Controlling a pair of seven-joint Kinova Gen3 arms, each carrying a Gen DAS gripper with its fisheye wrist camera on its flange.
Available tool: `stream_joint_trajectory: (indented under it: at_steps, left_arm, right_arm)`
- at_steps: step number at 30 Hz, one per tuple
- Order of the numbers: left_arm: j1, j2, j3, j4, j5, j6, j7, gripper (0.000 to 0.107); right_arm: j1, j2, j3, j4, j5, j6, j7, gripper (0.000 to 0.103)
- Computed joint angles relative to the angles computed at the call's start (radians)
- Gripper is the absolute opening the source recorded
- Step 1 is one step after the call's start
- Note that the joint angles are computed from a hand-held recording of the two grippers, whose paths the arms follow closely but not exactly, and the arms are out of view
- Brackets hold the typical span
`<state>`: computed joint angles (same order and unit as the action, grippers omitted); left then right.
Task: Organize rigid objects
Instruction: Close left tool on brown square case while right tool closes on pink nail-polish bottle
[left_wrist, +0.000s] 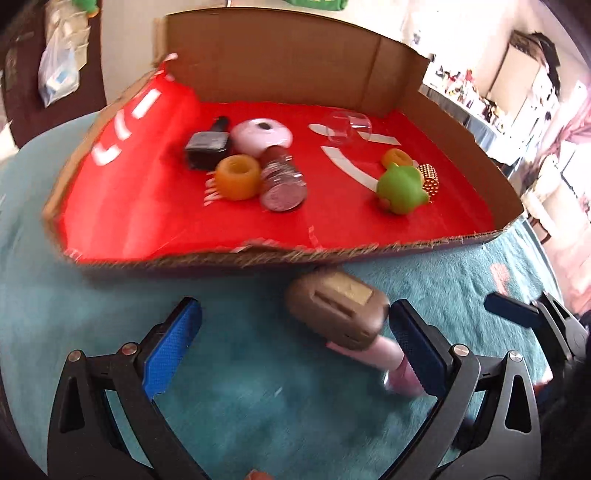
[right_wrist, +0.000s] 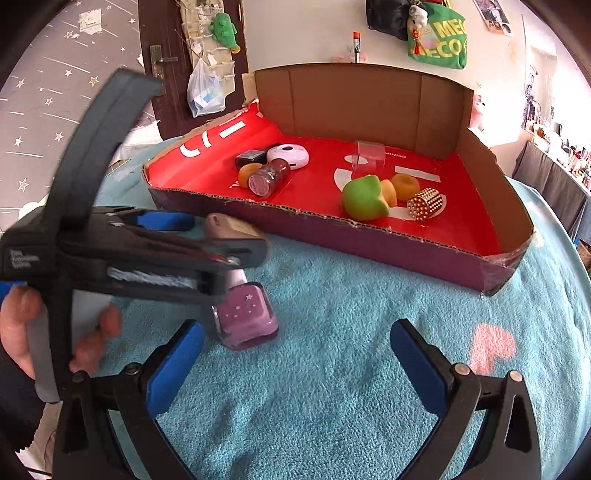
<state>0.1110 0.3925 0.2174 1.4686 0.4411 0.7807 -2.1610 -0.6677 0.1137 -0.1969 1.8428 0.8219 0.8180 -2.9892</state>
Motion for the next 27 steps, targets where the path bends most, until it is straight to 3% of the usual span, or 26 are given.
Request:
stream_joint_trajectory:
  at_steps: [5, 10, 14, 20, 24, 27]
  left_arm:
    - [-0.008, -0.056, -0.030, 0.078, -0.031, -0.077, 0.001, 0.103]
    - [-0.059, -0.016, -0.012, 0.018, 0.020, -0.001, -0.004, 0.102]
    - [-0.033, 0.002, -0.011, -0.019, 0.015, 0.026, 0.019, 0.102]
    - [0.044, 0.009, -0.033, -0.024, -0.077, -0.017, 0.088, 0.102]
    - [0.008, 0.011, -0.012, -0.019, -0.056, -0.010, 0.066, 0.102]
    - [0.012, 0.014, -0.016, -0.026, -0.061, -0.002, 0.071, 0.102]
  right_arm:
    - [-0.005, 0.023, 0.002, -0.023, -0.003, 0.003, 0.034, 0.103]
    - [-0.016, 0.049, 0.015, -0.053, -0.005, 0.009, 0.071, 0.101]
    - [-0.021, 0.079, 0.032, -0.084, -0.023, 0.016, 0.112, 0.097]
    - [-0.039, 0.082, 0.057, -0.093, -0.020, 0.059, 0.080, 0.095]
    - [-0.035, 0.046, 0.058, -0.046, -0.005, 0.083, 0.000, 0.093]
    - [-0.014, 0.033, 0.037, -0.030, 0.010, 0.071, 0.031, 0.093]
